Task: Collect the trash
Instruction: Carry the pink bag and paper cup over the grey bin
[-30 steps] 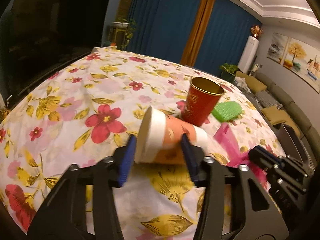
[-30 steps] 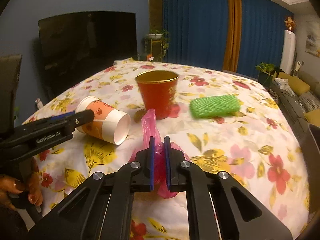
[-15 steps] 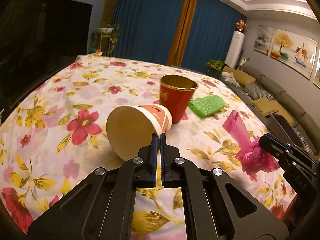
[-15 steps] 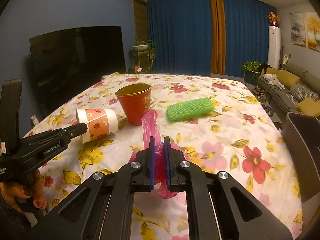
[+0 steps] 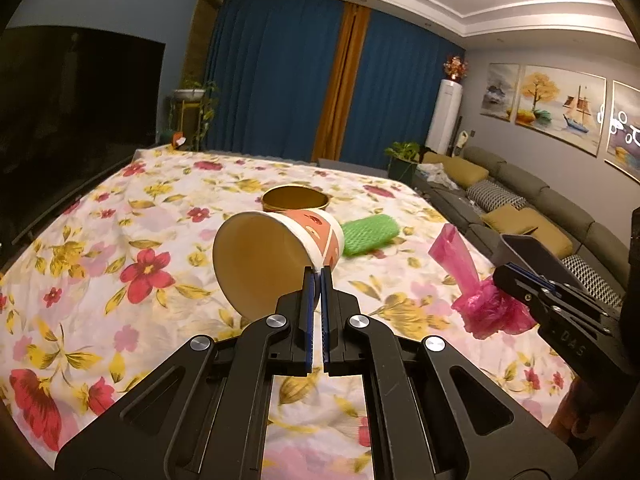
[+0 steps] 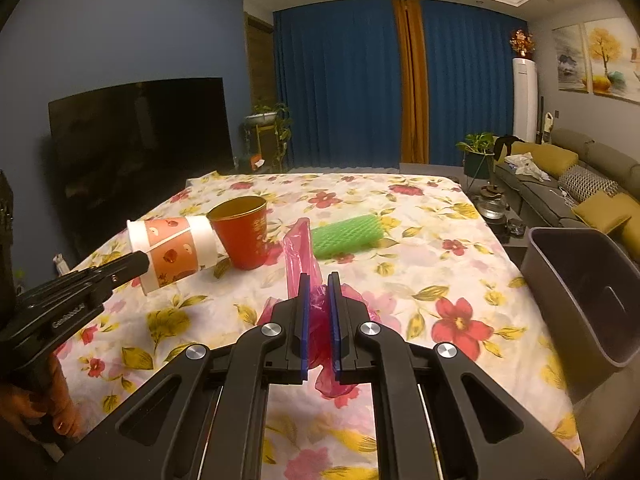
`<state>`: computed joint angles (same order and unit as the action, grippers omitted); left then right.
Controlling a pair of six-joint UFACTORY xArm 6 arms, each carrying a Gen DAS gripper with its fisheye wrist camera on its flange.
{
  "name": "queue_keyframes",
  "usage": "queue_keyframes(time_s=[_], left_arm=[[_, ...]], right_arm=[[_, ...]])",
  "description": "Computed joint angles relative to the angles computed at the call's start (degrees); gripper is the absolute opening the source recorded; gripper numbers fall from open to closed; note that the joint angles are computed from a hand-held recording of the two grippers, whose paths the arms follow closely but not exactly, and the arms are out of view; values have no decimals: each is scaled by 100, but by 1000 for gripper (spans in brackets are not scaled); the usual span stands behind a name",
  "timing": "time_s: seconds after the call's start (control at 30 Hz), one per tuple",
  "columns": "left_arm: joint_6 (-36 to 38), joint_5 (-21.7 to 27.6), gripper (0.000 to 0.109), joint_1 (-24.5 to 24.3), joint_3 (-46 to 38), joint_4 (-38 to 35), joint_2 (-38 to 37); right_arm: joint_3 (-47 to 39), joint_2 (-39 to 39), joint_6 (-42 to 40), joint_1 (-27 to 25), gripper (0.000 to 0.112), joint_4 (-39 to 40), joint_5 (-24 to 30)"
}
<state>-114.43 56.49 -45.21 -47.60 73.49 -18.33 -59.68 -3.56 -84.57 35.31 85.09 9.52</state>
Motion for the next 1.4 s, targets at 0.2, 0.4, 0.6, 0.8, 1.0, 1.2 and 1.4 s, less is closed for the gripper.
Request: queue_keyframes(time_s=[0.2,0.4,0.6,0.8,1.0,1.2,1.4], left_arm=[[106,262,2,-219,-281,-8,203],[285,360,2,-336,-651,57,527],[474,370,2,-426,-1190,168,990],[672,282,2,-471,-1795,301,1520],[836,180,2,-481,-2395,396,2029],[1066,58,2,-493,-3153,445,2628],[1305,-159,2,-446,-3944,523,3260]], right_arm=[[79,-132,-229,-123,9,275,38],[96,-240,-425,-205,9,489,11],[136,-369,-591,-385,9,656,35],[164,-509,-782,-625,9,823,62],[142,-581,-1012,-915,9,1061,140],[71,-518,-1161,-1270,9,1197,225],[-67,-416,-1374,-1647,9,1397,296]])
